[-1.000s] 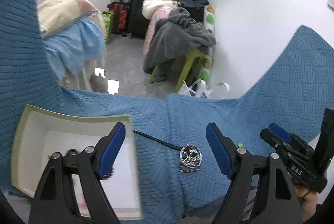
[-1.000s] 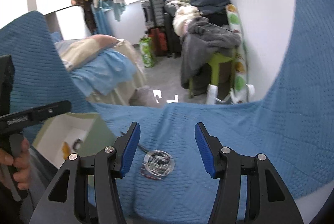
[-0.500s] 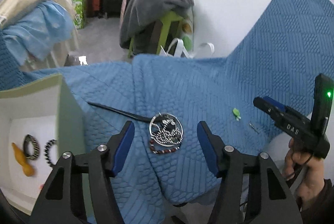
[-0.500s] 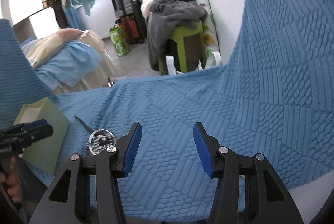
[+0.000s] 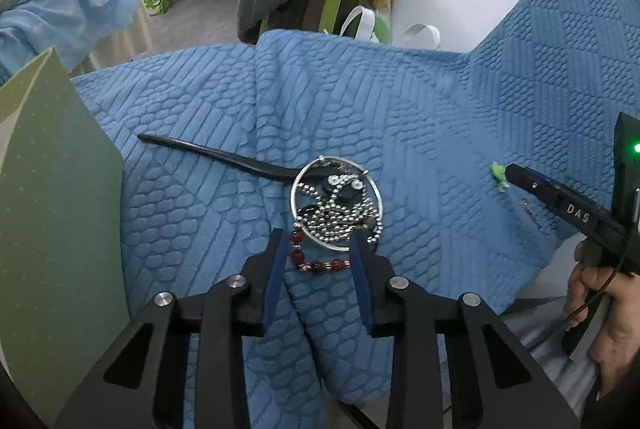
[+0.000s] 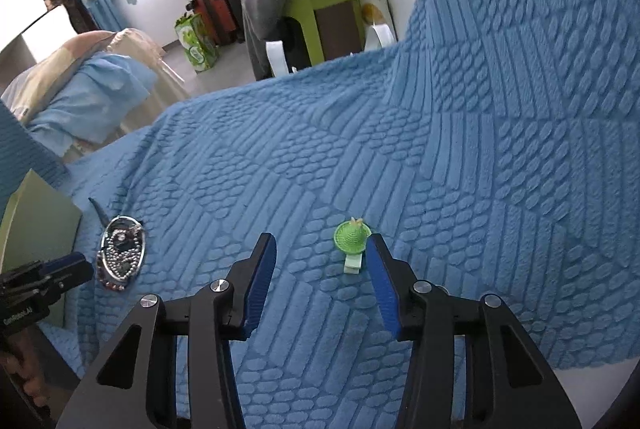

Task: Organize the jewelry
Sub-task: 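Grasp the red-beaded necklace with the left tool while the right tool grasps the green hat charm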

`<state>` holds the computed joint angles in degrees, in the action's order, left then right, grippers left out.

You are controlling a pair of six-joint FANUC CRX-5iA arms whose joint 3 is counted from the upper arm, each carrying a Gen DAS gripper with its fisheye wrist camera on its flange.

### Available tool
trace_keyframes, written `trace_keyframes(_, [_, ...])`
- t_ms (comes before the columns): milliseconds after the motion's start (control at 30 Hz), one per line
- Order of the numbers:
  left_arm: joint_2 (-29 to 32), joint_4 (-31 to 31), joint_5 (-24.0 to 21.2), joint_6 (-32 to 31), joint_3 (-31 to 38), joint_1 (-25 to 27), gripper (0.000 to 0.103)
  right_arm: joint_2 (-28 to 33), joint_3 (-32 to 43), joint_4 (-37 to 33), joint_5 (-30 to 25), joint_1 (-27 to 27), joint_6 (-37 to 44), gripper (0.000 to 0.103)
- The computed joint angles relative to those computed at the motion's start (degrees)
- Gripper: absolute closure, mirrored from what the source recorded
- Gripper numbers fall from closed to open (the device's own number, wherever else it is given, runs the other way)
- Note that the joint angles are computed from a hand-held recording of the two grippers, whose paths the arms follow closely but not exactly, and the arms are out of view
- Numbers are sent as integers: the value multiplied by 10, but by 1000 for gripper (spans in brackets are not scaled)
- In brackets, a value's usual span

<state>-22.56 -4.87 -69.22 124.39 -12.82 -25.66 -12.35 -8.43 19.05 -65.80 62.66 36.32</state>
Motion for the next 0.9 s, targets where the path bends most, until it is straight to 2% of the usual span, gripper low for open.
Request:
trace_keyframes(67, [0, -1, 2, 0, -3, 2, 78, 3, 0, -6, 1, -6, -1, 62])
trace_keyframes(167, [-10, -8, 20, 12, -13, 2, 79, 10, 0, -16, -2, -11, 2, 65])
trace_keyframes(300, [-3, -17, 15, 11, -8, -2, 79, 25, 2, -14, -11, -19, 5, 70])
trace_keyframes(433, [0, -4, 17, 0, -18, 8, 80, 35, -3, 26, -18, -9, -8, 81])
trace_keyframes(633, [7, -13, 20, -3, -14, -5, 83, 37, -4, 25, -7, -13, -8, 81])
trace_keyframes(667, [7, -13, 22, -4, -14, -5, 85, 36, -5, 22, -4, -16, -9, 81])
trace_keyframes(733, [9, -17, 22, -2, -12, -9, 96, 35, -5, 19, -3, -18, -10, 81])
trace_keyframes(900, [2, -21, 22, -1, -7, -13, 97, 33, 1, 23, -2, -11, -13, 81])
